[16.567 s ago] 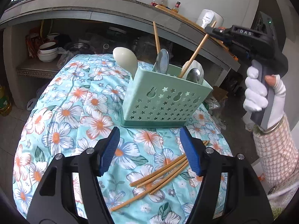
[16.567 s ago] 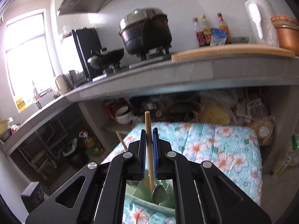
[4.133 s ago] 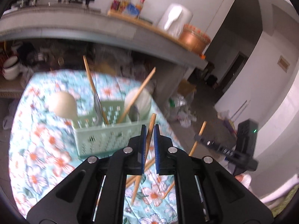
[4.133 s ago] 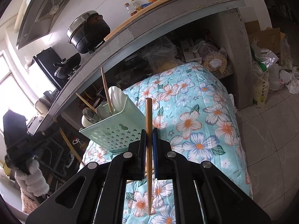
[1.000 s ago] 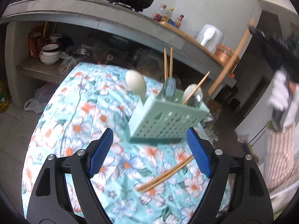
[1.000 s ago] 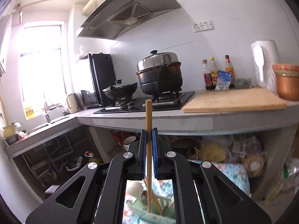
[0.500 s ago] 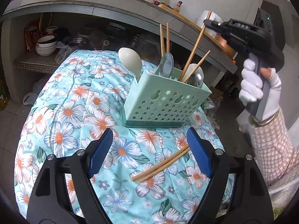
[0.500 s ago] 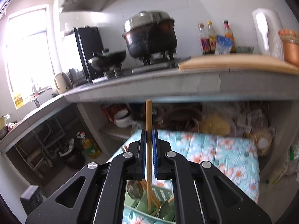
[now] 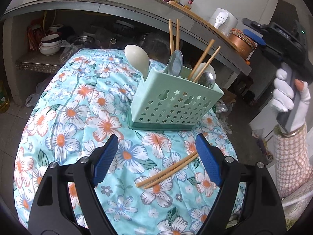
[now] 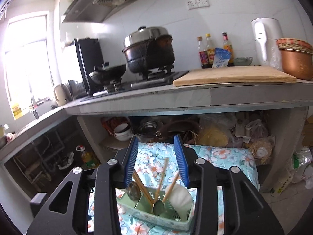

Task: Organize utensils
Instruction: 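Move both tools down to the last two chopsticks on the bedspread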

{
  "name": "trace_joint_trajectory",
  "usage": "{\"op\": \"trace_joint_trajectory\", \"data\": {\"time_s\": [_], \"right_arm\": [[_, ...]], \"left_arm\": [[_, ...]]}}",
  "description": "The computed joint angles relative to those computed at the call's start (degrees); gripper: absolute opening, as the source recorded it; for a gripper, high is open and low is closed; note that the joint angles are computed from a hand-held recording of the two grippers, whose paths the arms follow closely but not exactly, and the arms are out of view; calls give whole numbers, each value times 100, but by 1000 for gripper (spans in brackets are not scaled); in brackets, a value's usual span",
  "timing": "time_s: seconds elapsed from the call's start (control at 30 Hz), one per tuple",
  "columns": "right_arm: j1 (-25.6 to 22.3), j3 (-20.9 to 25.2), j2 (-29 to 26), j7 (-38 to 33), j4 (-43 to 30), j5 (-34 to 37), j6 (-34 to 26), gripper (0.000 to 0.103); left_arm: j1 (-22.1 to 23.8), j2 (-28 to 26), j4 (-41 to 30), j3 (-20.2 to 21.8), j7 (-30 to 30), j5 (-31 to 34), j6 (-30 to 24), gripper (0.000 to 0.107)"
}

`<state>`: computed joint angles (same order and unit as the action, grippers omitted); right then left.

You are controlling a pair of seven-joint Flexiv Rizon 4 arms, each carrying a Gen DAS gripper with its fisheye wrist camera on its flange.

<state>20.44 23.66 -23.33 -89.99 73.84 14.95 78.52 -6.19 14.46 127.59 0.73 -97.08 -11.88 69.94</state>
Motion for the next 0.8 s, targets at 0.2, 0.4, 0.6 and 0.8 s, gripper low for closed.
{"op": "trace_joint_trajectory", "data": {"time_s": [0.2,0.4,0.6,0.8], "right_arm": [[-836,692,450,-578,526,1408,-806,47],[-927,537,499,35,1061,2383,-2299,47],[-864,400,101,650,1147,3533,-3384,46],[-519,107,-78,936,1184,4083,-3402,45]], "left_arm": [[357,-35,-216,-210,-519,753,-456,79],[669,-189,-652,-411,-1355,1851,-1469,79],[533,-193,-667,-226,-1403,2018,-1909,79],[490,-30,-499,-107,-1300,1877,-1928,79]]}}
